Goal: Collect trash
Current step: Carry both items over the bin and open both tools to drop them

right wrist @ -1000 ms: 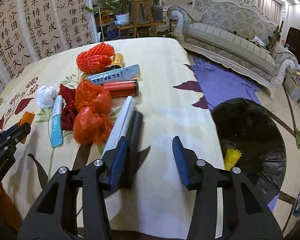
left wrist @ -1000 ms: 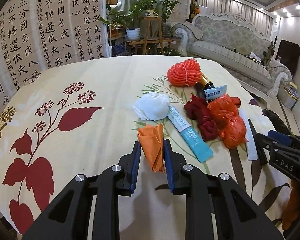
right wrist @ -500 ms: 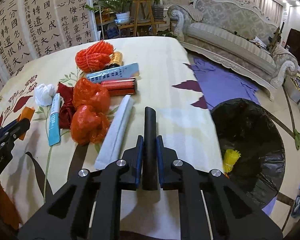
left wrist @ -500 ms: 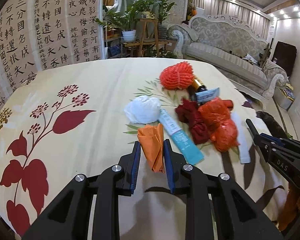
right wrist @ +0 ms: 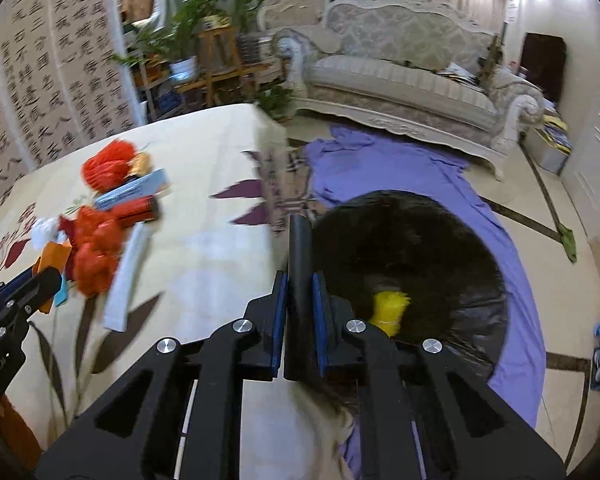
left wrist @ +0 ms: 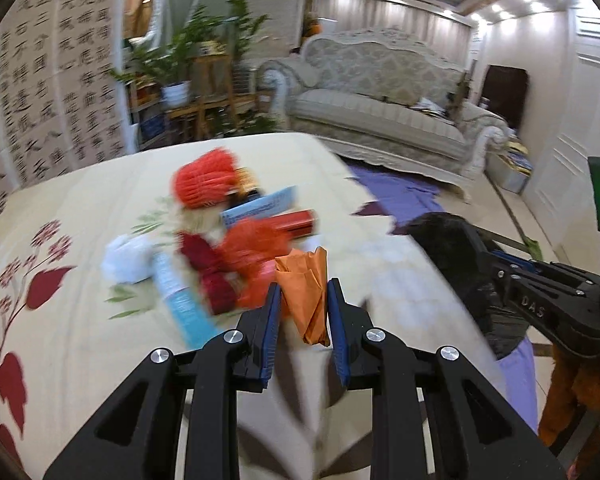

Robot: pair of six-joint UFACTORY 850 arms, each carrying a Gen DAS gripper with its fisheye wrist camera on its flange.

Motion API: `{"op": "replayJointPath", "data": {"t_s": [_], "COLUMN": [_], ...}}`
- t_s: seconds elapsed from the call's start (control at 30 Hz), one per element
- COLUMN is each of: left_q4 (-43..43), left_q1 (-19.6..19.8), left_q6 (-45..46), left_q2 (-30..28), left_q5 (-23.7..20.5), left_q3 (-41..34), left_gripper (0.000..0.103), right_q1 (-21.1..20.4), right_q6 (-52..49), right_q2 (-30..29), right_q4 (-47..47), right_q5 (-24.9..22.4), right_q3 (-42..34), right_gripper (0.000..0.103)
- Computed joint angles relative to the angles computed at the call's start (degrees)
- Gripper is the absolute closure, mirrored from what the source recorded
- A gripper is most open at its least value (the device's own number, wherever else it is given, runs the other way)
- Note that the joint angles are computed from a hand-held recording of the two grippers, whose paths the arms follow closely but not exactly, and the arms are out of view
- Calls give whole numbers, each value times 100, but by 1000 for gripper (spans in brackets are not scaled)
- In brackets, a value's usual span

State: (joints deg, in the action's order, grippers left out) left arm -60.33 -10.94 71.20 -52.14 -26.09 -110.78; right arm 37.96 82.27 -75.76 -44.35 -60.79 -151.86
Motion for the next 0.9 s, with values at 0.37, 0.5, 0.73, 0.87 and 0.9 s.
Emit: {"op": "replayJointPath", "data": {"t_s": [0.37,0.5,0.73,0.87,0.9], "left_q4": [94,486,950,1254,1332], "left_q1": [-527,-687,-901,-995,-1010], "left_q6": [83,-267,-611,-855,-940], "left_q2": [-247,-465,-743,-958,-994], "left_q5": [-126,-169,-160,-159,-137], "left_q3": [-443,-795,-1218,-1539,-1590], "left_gripper": [78,78,78,78,78], "right_q1": [-143,-212,-335,-411,-434], "right_q6": [1492,1696,1970,2157,2219], "right_q2": [1407,1538,1706,1832,1869], "right_q4": [-755,-873,-1011,-1097,-1119], "right_q5": [648,755,941,1047,1099], "right_q3": [2601,2875,3242,3479,3552], "right_gripper": [90,90,90,90,89]}}
